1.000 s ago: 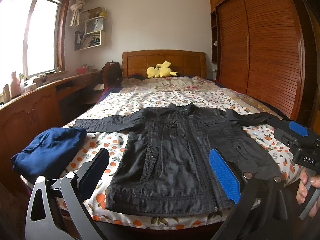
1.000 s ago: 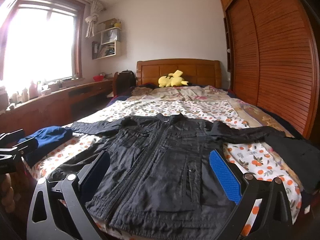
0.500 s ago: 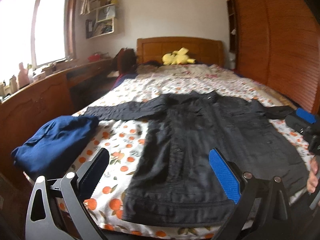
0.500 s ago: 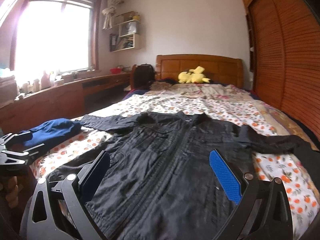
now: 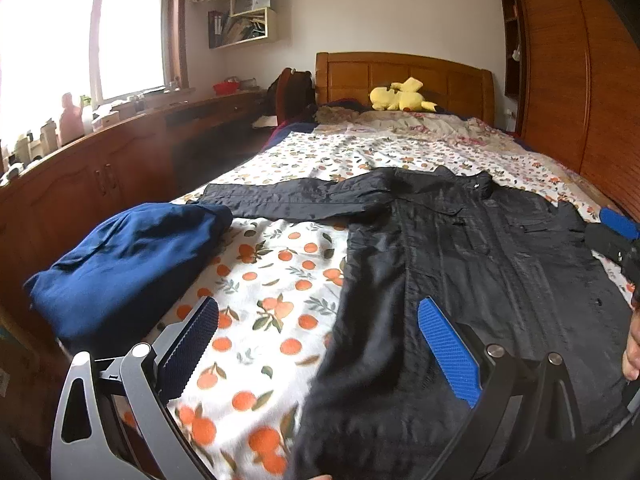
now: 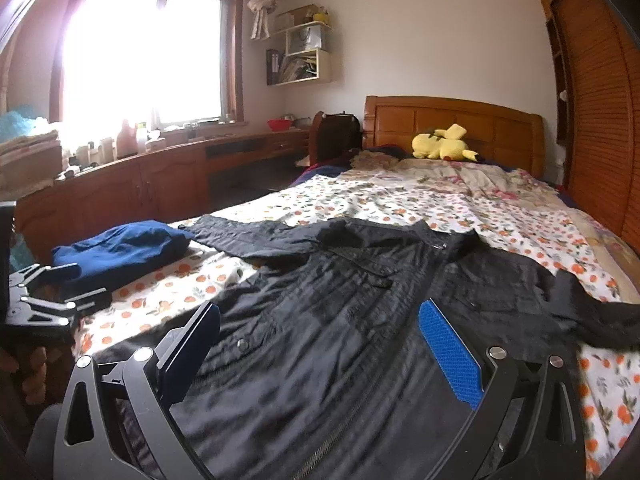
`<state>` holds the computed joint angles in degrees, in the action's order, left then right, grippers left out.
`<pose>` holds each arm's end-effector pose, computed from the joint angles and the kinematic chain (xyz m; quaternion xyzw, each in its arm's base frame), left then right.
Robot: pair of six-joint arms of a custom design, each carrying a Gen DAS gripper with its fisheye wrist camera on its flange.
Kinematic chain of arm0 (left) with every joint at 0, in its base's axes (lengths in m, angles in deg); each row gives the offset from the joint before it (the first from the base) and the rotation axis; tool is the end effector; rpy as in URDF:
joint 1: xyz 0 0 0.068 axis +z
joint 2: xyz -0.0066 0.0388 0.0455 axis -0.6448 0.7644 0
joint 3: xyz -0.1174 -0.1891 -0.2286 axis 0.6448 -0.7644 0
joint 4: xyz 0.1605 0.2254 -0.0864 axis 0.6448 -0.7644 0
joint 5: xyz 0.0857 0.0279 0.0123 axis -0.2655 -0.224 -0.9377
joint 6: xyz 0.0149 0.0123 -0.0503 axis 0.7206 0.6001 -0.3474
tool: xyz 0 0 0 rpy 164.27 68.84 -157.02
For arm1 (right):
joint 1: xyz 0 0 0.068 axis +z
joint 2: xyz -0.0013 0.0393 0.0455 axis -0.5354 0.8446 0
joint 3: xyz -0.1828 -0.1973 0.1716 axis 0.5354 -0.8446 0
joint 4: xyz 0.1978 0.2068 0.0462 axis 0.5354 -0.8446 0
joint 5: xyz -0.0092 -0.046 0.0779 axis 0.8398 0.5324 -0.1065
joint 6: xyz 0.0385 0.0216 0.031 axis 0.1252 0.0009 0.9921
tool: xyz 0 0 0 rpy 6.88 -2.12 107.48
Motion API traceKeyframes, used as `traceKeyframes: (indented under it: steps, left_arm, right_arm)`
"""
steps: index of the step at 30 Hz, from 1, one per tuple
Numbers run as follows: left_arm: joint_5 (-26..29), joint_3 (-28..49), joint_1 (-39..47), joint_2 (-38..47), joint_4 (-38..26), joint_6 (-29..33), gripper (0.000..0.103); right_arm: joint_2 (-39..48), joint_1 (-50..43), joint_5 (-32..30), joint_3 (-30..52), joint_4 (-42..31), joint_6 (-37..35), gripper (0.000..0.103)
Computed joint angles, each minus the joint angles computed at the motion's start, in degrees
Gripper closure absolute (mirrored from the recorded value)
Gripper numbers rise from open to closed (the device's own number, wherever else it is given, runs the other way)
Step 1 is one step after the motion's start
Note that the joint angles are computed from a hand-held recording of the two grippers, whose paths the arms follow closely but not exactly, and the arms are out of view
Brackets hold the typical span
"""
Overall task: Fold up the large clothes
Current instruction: 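Move the left tool to the jacket sleeve cuff and close on it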
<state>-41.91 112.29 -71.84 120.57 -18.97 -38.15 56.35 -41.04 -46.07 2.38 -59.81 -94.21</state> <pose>0.2264 -0.1121 0.2137 -0.1310 0.8712 0.1024 0.4619 0.3066 -0.0226 0.1775 -0.2509 0.7883 0.1924 0.5278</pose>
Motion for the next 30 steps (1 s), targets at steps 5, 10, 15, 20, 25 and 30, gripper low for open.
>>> traceKeyframes:
  steps: [5, 10, 15, 20, 25, 30]
  left_arm:
    - [7.9, 1.0, 9.0, 4.2, 6.2, 7.1, 0.002]
    - [15.2, 4.4, 16.8, 10.3, 10.1, 12.8, 0.002]
    - [26.0, 10.3, 24.7, 18.8, 12.9, 16.7, 0.002]
    - [30.8, 17.3, 28.9, 27.2, 13.8, 19.8, 0.002]
    - [34.5, 25.3, 32.3, 34.7, 12.5, 20.4, 0.003]
    - [37.2, 35.4, 35.2, 42.6, 8.5, 19.3, 0.011]
  right_arm:
    - [5.1, 5.1, 4.3, 3.2, 3.9, 3.7, 0.006]
    - [12.0, 8.8, 9.5, 5.6, 7.9, 2.3, 0.006]
    - [19.2, 8.8, 11.8, 9.0, 6.4, -0.9, 0.006]
    - [20.8, 7.6, 9.5, 11.6, 3.3, -0.1, 0.006]
    - [21.4, 7.5, 9.0, 12.3, 2.4, 0.1, 0.006]
    - [21.8, 7.6, 8.9, 12.8, 2.1, 0.2, 0.006]
